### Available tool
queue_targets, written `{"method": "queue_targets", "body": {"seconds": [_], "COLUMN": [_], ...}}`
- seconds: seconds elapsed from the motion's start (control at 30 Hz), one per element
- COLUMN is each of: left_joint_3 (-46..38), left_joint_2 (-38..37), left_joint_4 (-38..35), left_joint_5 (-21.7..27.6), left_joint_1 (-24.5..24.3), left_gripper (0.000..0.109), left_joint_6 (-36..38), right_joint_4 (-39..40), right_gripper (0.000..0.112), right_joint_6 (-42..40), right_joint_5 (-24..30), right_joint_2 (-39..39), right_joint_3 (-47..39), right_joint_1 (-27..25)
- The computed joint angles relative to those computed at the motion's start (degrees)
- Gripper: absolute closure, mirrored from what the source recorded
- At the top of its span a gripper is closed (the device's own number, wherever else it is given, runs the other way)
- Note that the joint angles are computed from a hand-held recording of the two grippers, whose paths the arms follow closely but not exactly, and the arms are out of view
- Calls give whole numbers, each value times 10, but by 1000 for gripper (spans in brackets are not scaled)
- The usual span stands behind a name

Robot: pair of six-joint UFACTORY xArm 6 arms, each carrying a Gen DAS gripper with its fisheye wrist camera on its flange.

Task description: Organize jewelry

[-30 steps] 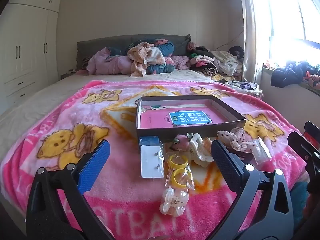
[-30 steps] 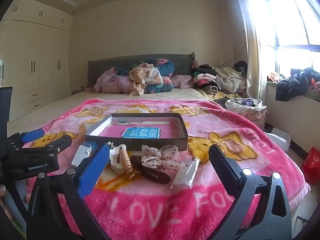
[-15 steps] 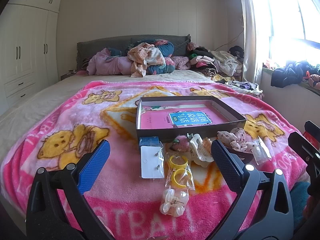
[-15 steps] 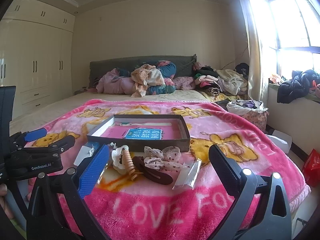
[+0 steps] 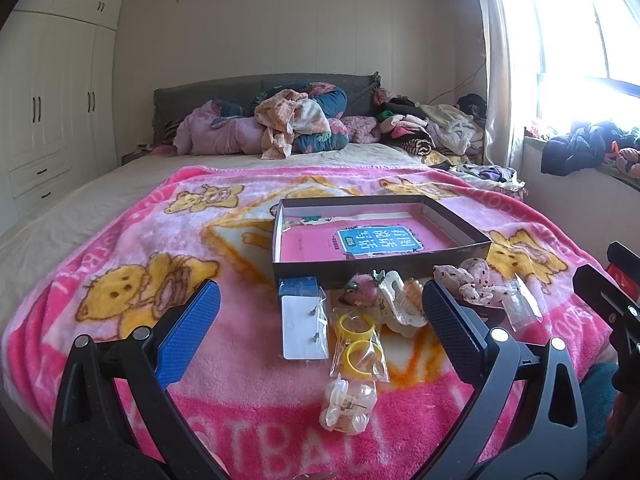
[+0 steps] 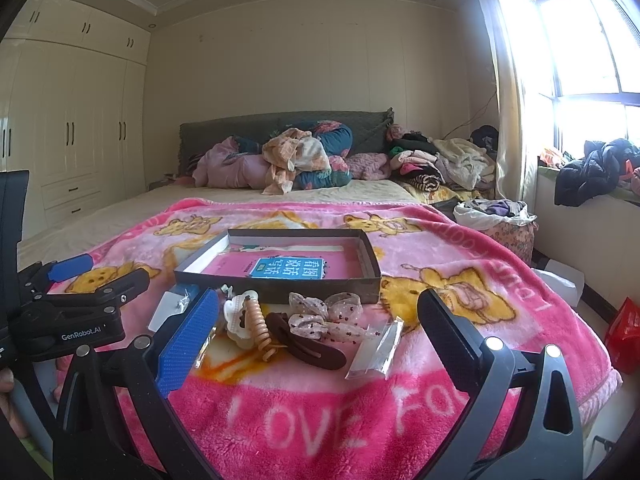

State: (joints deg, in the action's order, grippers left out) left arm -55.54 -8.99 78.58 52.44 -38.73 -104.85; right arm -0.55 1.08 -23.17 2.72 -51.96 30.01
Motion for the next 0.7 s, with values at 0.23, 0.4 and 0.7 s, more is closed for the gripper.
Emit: {"method": "queue_targets", "body": {"seconds": [0.23, 0.4, 0.7], "left_joint_3": [1, 1, 1], "left_joint_2": [0, 0, 0], "left_joint_4": [2, 2, 3], "left_joint_5": [2, 2, 4], "left_joint_1": [-1, -1, -3], "left_gripper": [16, 16, 16], "left_joint_6": [-2, -1, -2], "right_joint_4": [-2, 4, 4], "right_gripper": [15, 15, 15], "right_joint_6": [1, -4, -5], "right_joint_5": [0, 0, 1], "right_joint_2": [0, -1, -2], "right_joint_3": [0, 0, 0], "right_joint_1": [0, 2, 2]}}
